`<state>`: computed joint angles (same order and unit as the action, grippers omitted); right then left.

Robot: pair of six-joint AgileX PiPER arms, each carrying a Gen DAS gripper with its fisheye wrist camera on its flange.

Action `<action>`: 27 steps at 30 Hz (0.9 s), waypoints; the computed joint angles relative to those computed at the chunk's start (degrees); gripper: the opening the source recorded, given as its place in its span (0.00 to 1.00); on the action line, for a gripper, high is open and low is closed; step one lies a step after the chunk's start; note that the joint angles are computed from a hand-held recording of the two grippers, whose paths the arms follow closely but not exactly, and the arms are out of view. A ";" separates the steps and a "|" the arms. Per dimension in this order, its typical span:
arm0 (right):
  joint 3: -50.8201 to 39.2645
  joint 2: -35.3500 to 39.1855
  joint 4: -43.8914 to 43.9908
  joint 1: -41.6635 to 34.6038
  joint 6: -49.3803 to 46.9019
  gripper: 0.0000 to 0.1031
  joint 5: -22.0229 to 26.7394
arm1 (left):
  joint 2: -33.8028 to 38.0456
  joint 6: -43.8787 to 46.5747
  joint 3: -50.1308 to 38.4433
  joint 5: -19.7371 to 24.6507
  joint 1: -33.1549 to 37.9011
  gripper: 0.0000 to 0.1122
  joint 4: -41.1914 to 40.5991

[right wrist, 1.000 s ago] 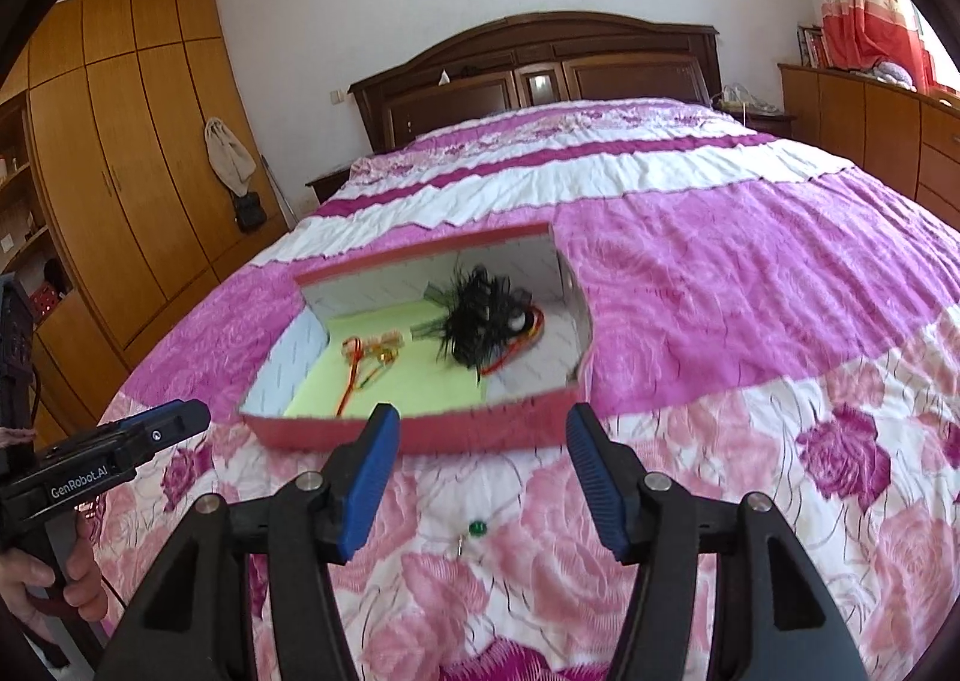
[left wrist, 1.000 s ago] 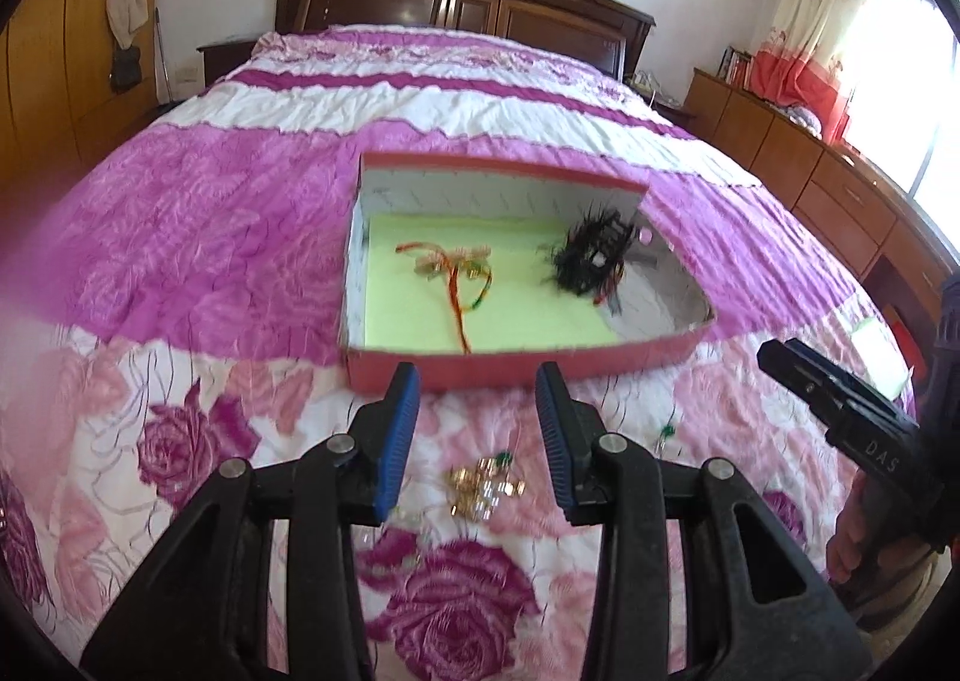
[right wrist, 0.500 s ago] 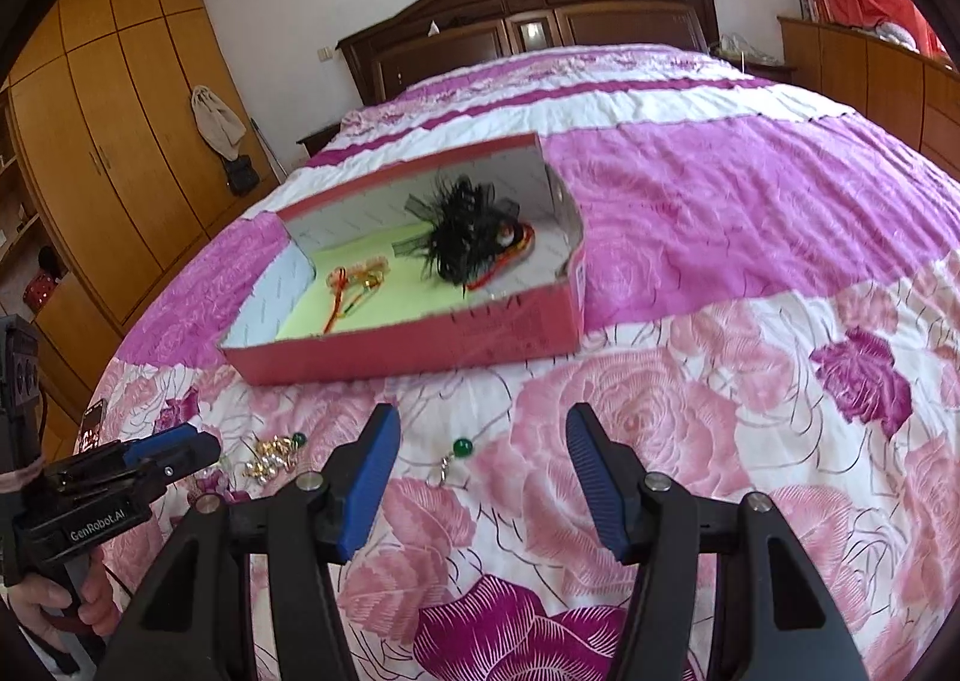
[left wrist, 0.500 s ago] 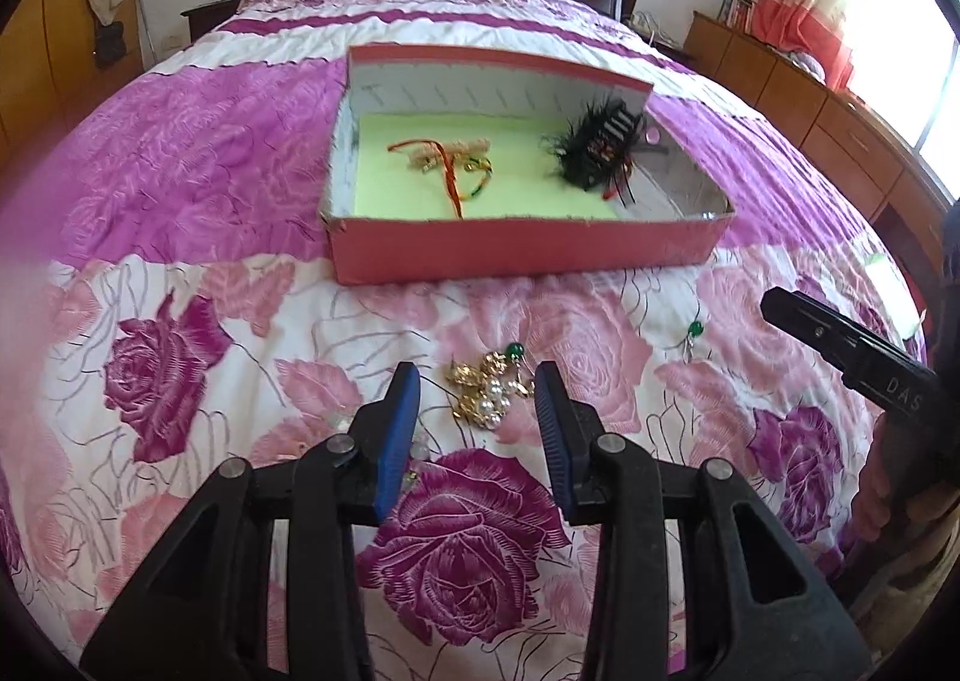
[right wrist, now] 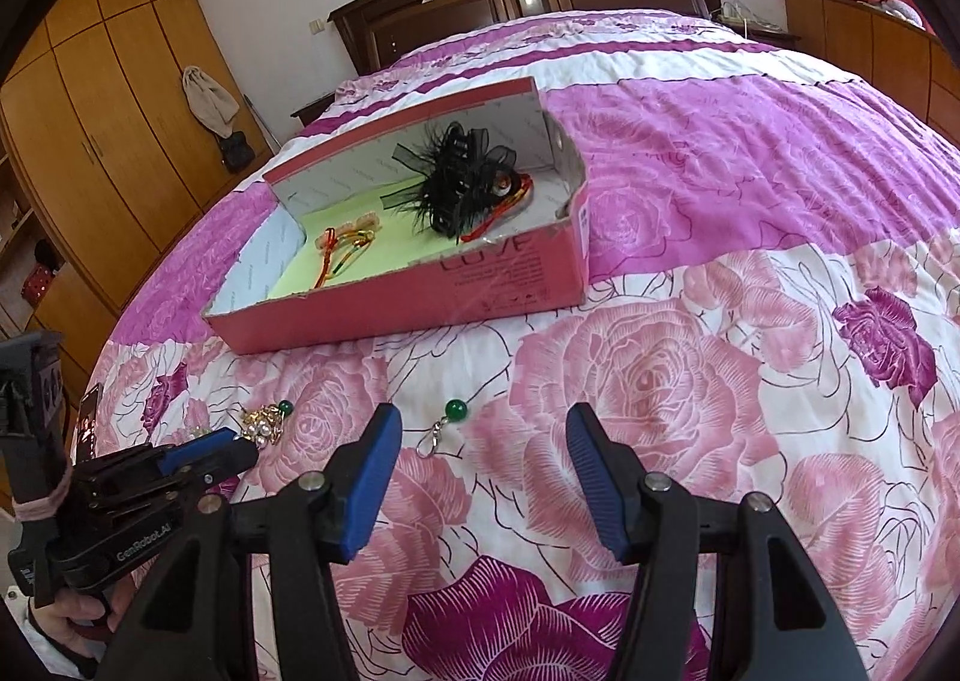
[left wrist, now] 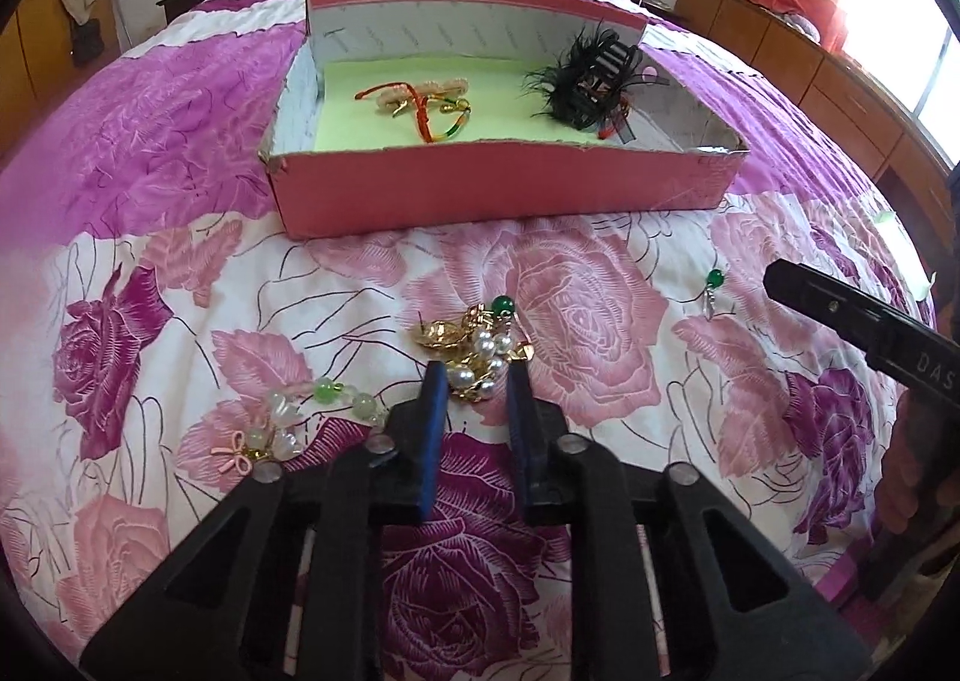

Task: Organize jewelry
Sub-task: 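Move the left tool to the gold pearl brooch while the right tool approaches the green-bead earring, then grasp the gold pearl brooch with the left tool while the right tool grasps the green-bead earring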

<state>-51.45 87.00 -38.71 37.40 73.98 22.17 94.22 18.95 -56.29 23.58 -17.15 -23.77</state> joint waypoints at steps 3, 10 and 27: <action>-0.02 0.37 1.07 -0.22 -0.98 0.59 -0.35 | 0.19 1.86 0.17 -0.03 0.60 0.04 -2.05; -0.07 0.84 2.46 -0.66 -2.27 0.59 -0.84 | -0.89 7.05 0.58 0.18 1.13 0.00 -6.68; -0.56 2.47 5.05 -1.23 -5.41 0.58 -2.21 | -5.47 14.19 -0.06 1.86 4.13 0.00 -15.81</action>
<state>-52.01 89.47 -33.66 36.17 68.58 19.96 88.76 33.14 -56.35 25.44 -13.02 -39.58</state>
